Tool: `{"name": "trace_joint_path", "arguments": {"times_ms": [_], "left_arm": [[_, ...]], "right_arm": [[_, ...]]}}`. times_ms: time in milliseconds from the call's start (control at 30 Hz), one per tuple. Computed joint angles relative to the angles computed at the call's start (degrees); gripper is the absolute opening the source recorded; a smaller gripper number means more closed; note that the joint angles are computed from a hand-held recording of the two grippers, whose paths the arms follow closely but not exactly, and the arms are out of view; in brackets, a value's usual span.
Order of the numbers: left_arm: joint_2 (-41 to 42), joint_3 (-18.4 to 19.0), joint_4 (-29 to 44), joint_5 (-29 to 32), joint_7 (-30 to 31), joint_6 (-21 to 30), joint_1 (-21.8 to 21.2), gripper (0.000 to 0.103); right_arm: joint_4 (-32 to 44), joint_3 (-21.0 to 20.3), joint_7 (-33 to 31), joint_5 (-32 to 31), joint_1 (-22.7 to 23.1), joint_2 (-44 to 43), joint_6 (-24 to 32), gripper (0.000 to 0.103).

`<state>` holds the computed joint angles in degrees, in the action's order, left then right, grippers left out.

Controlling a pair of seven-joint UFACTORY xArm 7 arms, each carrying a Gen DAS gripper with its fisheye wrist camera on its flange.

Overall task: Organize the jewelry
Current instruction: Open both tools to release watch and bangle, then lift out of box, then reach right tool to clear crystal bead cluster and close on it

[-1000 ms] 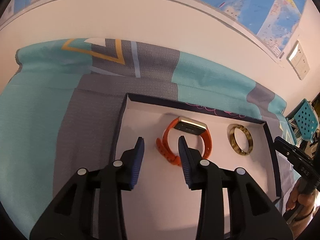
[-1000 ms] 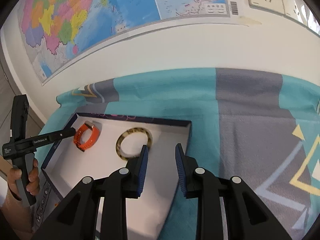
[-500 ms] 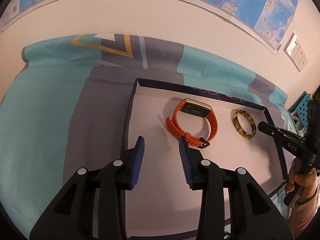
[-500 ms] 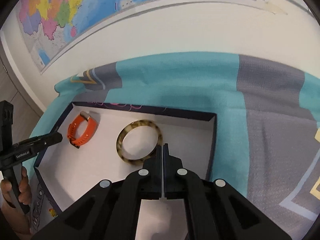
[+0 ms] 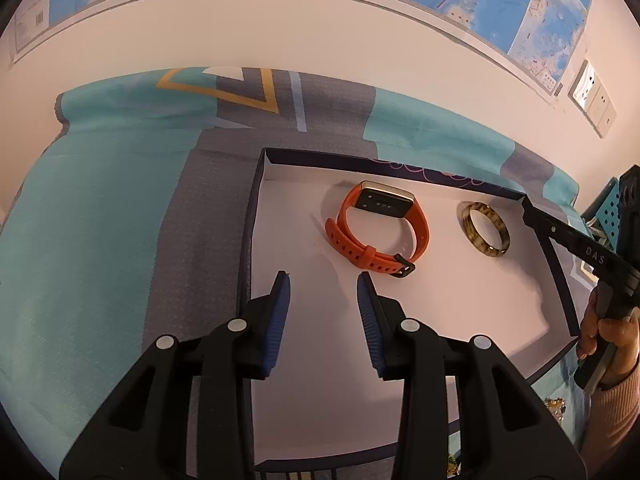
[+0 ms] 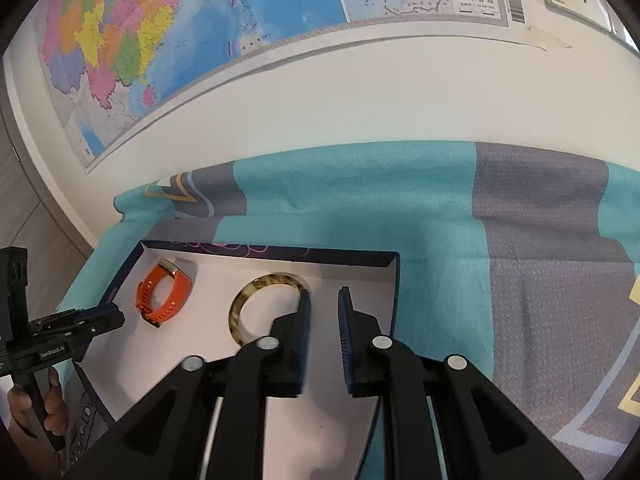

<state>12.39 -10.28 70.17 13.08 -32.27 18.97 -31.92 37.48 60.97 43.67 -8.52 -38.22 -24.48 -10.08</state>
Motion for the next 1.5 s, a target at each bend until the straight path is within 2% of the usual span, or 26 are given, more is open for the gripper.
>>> {"name": "trace_joint_path", "arguments": {"times_ms": [33,100,133,200,267,400,567,667,767,800,833,967,1000,1100,1233,1367,1500], "left_arm": [[-0.28,0.5,-0.23,1.25,-1.07,-0.17,-0.57,0.043],[-1.2,0.81,-1.37,3.05,-2.18,-1.61,-1.05,0.052],[-2.1,1.39,-2.19,5.42,-3.64,-2.18,-1.82,0.057],[-4.02,1.58,-4.04,9.12,-5.21,-3.57,-2.37,0.059],[-5.56,0.54,-5.59,9.54,-4.66,-4.68,-1.83,0.059],[-8.93,-2.06,-9.64,7.77,-0.7,-7.4,-0.67,0.063],[-11.64,-4.98,-13.96,0.24,7.84,-8.71,-0.34,0.063],[-12.37,-5.76,-15.48,-2.04,9.85,-8.83,-0.63,0.063],[-14.07,-6.15,-17.58,2.2,6.18,-9.6,-0.59,0.066],[-14.55,-5.13,-18.32,0.05,7.55,-10.06,-2.0,0.066],[-15.25,-6.37,-19.14,-1.46,8.54,-10.43,-1.01,0.066],[-16.74,-7.39,-21.05,-1.15,7.93,-11.11,-0.67,0.066],[-17.01,-7.52,-21.41,-1.55,8.21,-11.1,-0.75,0.066],[-17.66,-7.97,-22.12,-1.38,7.64,-11.08,-0.46,0.066],[-18.87,-8.11,-23.41,-2.57,8.06,-11.63,-0.48,0.066],[-19.4,-8.32,-24.11,-3.45,9.07,-11.94,-0.7,0.066],[-19.71,-8.06,-24.6,-5.32,11.6,-12.52,-1.7,0.066]], "right_arm": [[-0.62,-0.98,0.2,0.28,1.25,-0.55,-0.29,0.027],[-2.78,-5.87,-0.85,0.28,7.64,-1.47,-1.78,0.027],[-3.6,-6.81,-1.46,0.62,9.34,-2.71,-1.99,0.028],[-6.09,-10.34,-3.18,0.71,15.38,-5.57,-2.1,0.029],[-8.64,-13.55,-4.61,0.79,21.4,-8.23,-1.44,0.03],[-13.47,-18.36,-5.74,1.01,32.4,-12.54,0.95,0.031],[-17.54,-19.73,-3.85,0.2,40.58,-15.46,4.48,0.031],[-17.88,-17.93,-2.64,-1.74,43.01,-15.94,7.81,0.036],[-17.32,-15.58,-1.1,-4.31,43.9,-15.17,9.1,0.041],[-17.01,-14.4,-0.44,-5.13,43.4,-15.18,9.33,0.042],[-16.47,-12.93,0.3,-5.95,42.65,-15.3,9.98,0.042],[-13.1,-5.03,3.74,-10.22,36.33,-15.4,13.9,0.042],[-12.48,-4.02,4.33,-11.26,35.2,-15.35,15.02,0.04],[-11.15,-1.42,6.55,-14.03,32.79,-15.85,17.73,0.021],[-12.82,-5.85,8.63,-15.1,36.25,-15.83,15.87,0.021],[-16.67,-13.67,10.58,-12.66,41.77,-16.79,10.02,0.02],[-20.0,-18.41,11.53,-8.94,44.26,-20.31,4.48,0.017]]}}
